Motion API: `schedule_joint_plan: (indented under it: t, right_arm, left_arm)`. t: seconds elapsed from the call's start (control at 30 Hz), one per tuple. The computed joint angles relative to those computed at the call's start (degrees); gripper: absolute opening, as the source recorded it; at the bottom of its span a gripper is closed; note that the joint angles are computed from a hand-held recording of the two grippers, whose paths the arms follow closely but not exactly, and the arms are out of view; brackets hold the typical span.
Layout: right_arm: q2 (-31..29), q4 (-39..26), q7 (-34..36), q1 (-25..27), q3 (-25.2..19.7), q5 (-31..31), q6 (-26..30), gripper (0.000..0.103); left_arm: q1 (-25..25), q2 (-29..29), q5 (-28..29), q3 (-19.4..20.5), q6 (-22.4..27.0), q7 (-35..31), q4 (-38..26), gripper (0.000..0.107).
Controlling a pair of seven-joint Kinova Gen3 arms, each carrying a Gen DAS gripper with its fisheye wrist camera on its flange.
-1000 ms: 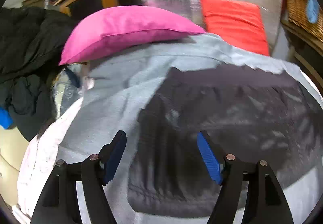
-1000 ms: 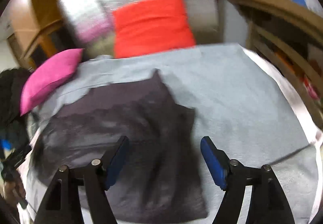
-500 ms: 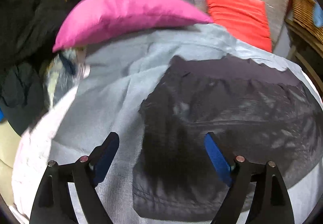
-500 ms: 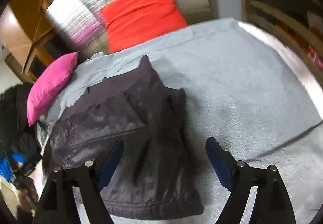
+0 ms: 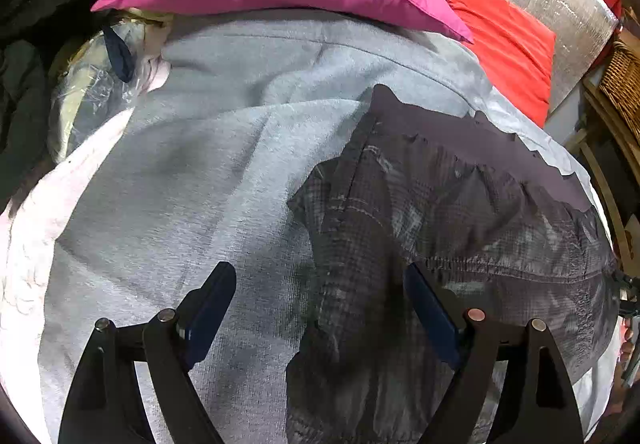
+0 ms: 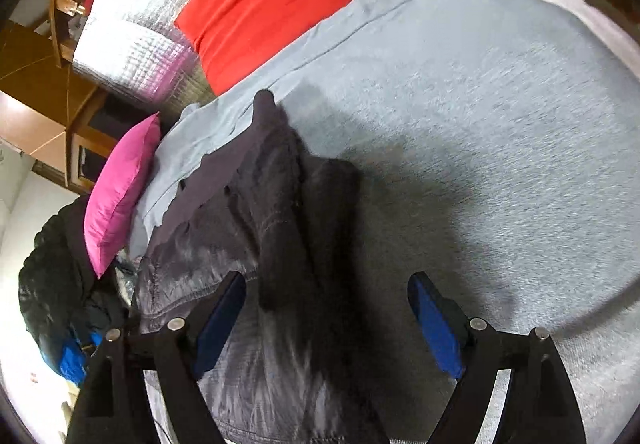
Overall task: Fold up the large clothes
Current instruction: 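Grasp the jacket's folded edge with both tools and lift it up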
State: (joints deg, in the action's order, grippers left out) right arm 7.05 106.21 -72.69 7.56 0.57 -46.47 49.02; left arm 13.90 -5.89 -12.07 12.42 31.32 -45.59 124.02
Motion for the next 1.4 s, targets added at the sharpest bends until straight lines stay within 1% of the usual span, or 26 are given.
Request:
schedule_joint_plan:
  t: [0.23,0.37,0.4,0.47,0.53,0.6,0.63,0.7,0.73,0.8,0.87,0.9,0.93,0.97,1.0,1.03,1.07,1.1,1.13,1.17,1.27,1.33,1.37,1.4]
  right_arm:
    - [0.72,0.05,1.56,-0.36,-0.62,-0.25,0.51,0.086]
    - [0.78,-0.49,2.19,-0.28,-0.66,-0.49,1.43,0.086]
    - [0.86,-0.67,2.39,-0.25,-0.67,-0.59,1.71,0.086]
    - [0.98,-0.95,2.52,-0.31,-0.70,-0.50,2.08,0.086]
    - [1.12,-1.29,2.46,-0.42,-0.72,-0.09,2.37,0.086]
    - [1.38,-1.61,2.81,-0.34,-0.76,-0.10,2.76,0.086]
    - [1.51,-1.75,2.94,-0.35,-0.80,-0.08,2.78,0.086]
    - [2.06,-2.15,3.11,-0.47,-0.98,-0.08,2.54,0.086]
    - [2.41,-2.41,2.96,-0.59,-1.12,-0.05,2.37,0.086]
    - [3.49,-3.11,2.11,-1.15,-1.56,0.42,1.76,0.087]
    - [4.11,-3.95,0.50,-2.29,-2.07,2.42,0.69,0.087]
    - [4.19,-4.49,-0.78,-3.21,-2.31,4.26,0.02,0.087]
    - [4.20,-4.95,-1.59,-3.82,-2.56,5.77,-0.35,0.085]
    - [4.25,-5.53,-1.91,-4.47,-2.79,7.14,-0.43,0.071]
    - [4.73,-6.64,-1.64,-4.22,-4.06,8.17,0.43,0.053]
    - [5.46,-7.77,-2.30,-4.64,-4.28,9.06,1.56,0.041]
    - [5.50,-8.56,-3.89,-6.12,-3.60,10.87,1.76,0.033]
    - [5.68,-9.84,-5.72,-7.42,-3.49,13.20,2.32,0.028]
    - [5.56,-10.49,-7.20,-7.91,-3.71,14.71,2.47,0.023]
    - [5.34,-11.24,-8.53,-8.50,-3.75,16.12,2.79,0.020]
    - [3.48,-13.98,-11.27,-9.88,-3.99,19.69,4.67,0.017]
    - [1.26,-15.76,-11.77,-10.48,-4.25,20.64,6.00,0.016]
    - [0.01,-17.10,-12.10,-10.98,-4.32,21.39,6.89,0.015]
    - [-0.86,-18.43,-12.73,-11.53,-4.30,22.15,7.77,0.014]
  left_arm:
    - [0.85,0.68,-0.45,0.48,0.12,0.11,-0.40,0.087]
    - [1.45,0.62,1.06,-0.29,0.17,-2.47,-0.91,0.087]
    - [1.46,0.54,2.46,-0.87,0.08,-4.30,-1.01,0.087]
    - [-0.33,0.10,6.09,-0.62,-0.51,-8.62,-0.85,0.087]
    - [0.18,-0.22,10.10,-2.81,-1.43,-13.28,-0.42,0.087]
    - [2.19,-0.04,14.08,-6.41,-2.34,-17.94,-0.12,0.087]
    - [1.99,0.12,16.04,-6.87,-2.61,-20.27,-0.02,0.087]
    - [-0.78,1.11,19.70,-5.06,-2.88,-24.73,-0.14,0.087]
    - [-1.28,1.92,21.61,-4.78,-2.83,-27.06,-0.42,0.087]
    - [0.34,4.91,25.39,-6.43,-1.24,-31.62,-1.92,0.087]
    - [-0.04,6.44,26.91,-5.54,-1.69,-33.29,-2.07,0.087]
    - [0.19,6.74,26.48,-5.25,-2.99,-32.72,-1.64,0.087]
    - [0.13,7.13,25.47,-4.56,-3.78,-31.22,-1.56,0.081]
    - [-0.71,7.31,23.88,-2.80,-4.29,-28.89,-1.59,0.076]
    - [-1.53,7.66,21.55,-0.81,-4.63,-26.56,-1.96,0.062]
    - [-1.30,7.81,19.22,0.21,-4.78,-24.23,-2.31,0.043]
    - [-0.19,7.38,16.89,0.16,-4.37,-21.90,-2.62,0.034]
    - [1.84,7.03,14.56,-0.95,-3.09,-20.38,-3.53,0.025]
    - [4.15,6.81,12.23,-2.25,-1.69,-18.39,-4.48,0.022]
    - [5.44,6.50,9.90,-2.49,-0.14,-16.06,-5.45,0.020]
    - [5.45,3.61,4.12,0.11,2.00,-9.07,-6.95,0.018]
    - [6.85,0.66,1.25,0.69,3.98,-5.16,-8.50,0.018]
    - [6.40,-0.51,-0.18,2.03,5.22,-4.22,-9.61,0.017]
    - [5.99,-2.01,-2.51,4.42,7.37,-2.34,-11.33,0.017]
